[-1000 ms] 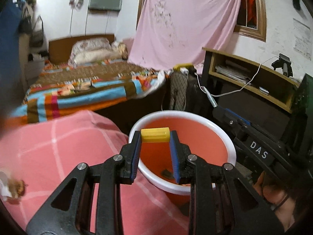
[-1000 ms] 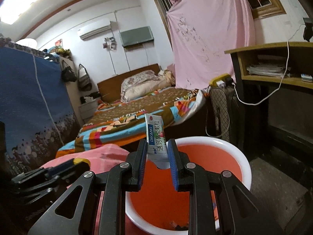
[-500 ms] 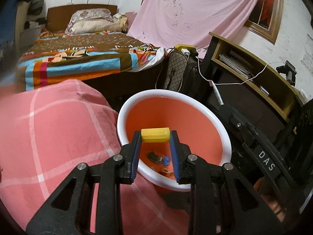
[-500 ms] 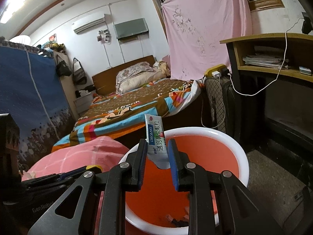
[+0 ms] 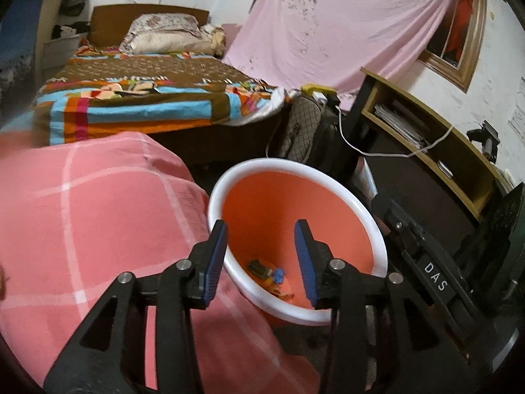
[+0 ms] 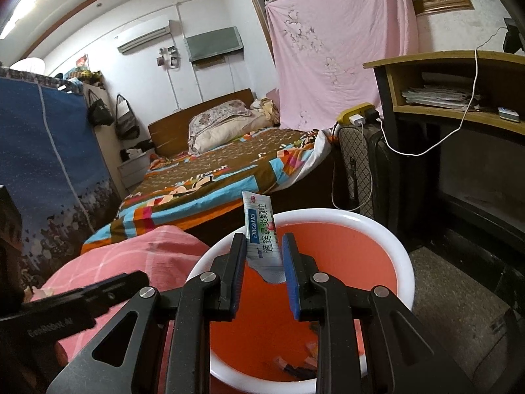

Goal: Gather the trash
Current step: 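Open both tools to drop the cylinder and toothpaste into the bucket, then move both tools back over the table toward the paper and slice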

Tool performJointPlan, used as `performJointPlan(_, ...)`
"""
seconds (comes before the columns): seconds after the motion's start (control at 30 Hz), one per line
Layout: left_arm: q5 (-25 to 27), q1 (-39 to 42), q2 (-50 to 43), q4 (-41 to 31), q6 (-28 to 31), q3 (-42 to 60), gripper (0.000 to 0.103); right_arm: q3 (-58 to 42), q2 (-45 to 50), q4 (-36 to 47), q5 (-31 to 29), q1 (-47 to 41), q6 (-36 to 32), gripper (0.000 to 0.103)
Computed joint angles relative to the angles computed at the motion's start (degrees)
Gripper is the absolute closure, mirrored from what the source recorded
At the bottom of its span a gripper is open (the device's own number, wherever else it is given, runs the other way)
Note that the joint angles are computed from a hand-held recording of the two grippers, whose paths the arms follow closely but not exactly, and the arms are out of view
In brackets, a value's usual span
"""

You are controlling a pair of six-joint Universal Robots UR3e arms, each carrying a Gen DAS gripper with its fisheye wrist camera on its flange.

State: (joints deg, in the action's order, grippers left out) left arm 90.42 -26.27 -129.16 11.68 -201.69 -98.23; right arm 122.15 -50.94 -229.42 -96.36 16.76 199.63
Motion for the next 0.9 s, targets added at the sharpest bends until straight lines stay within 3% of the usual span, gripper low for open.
performJointPlan(0.1,1.8,0.2,1.1,1.4,-0.5,-1.5,0.072,-0.3,0.1,-0.1,-0.4,0.3,0.1,0.063)
performJointPlan(0.3,7.5,0.4,4.5,7.6,-1.0,-7.9,0.058,-1.1,0.9,-2.6,-1.2,1.6,-0.5,0.059)
performJointPlan(0.47,14.6,0.0,7.8,14.6,-1.4,-15.1,0.034,-2.8,1.8,-5.6,-2.8,3.9,-1.5,0.053)
performJointPlan(0.53,17.8,-0.1,8.7,18.1,-1.6,-18.1,0.024,-3.8,2.4,-6.8,-3.8,5.0,-1.8,0.037)
performJointPlan(0.57,19.5,-0.2,9.0,20.2,-1.7,-19.7,0.016,-4.5,2.8,-7.6,-4.3,5.7,-1.9,0.021)
performJointPlan(0.6,22.5,-0.6,9.3,23.0,-2.0,-21.4,0.012,-5.3,3.4,-8.8,-5.0,6.4,-2.1,0.017)
performJointPlan(0.73,28.8,-1.0,9.8,30.1,-2.7,-26.4,0.013,-8.5,4.8,-9.7,-6.5,8.9,-4.0,0.013)
performJointPlan(0.8,31.5,-0.7,10.4,33.8,-2.8,-29.8,0.013,-10.7,5.9,-9.8,-7.6,10.5,-5.1,0.0)
performJointPlan(0.9,35.7,-0.8,10.6,39.5,-1.9,-34.3,0.013,-12.7,7.1,-11.1,-7.3,11.8,-6.2,0.0)
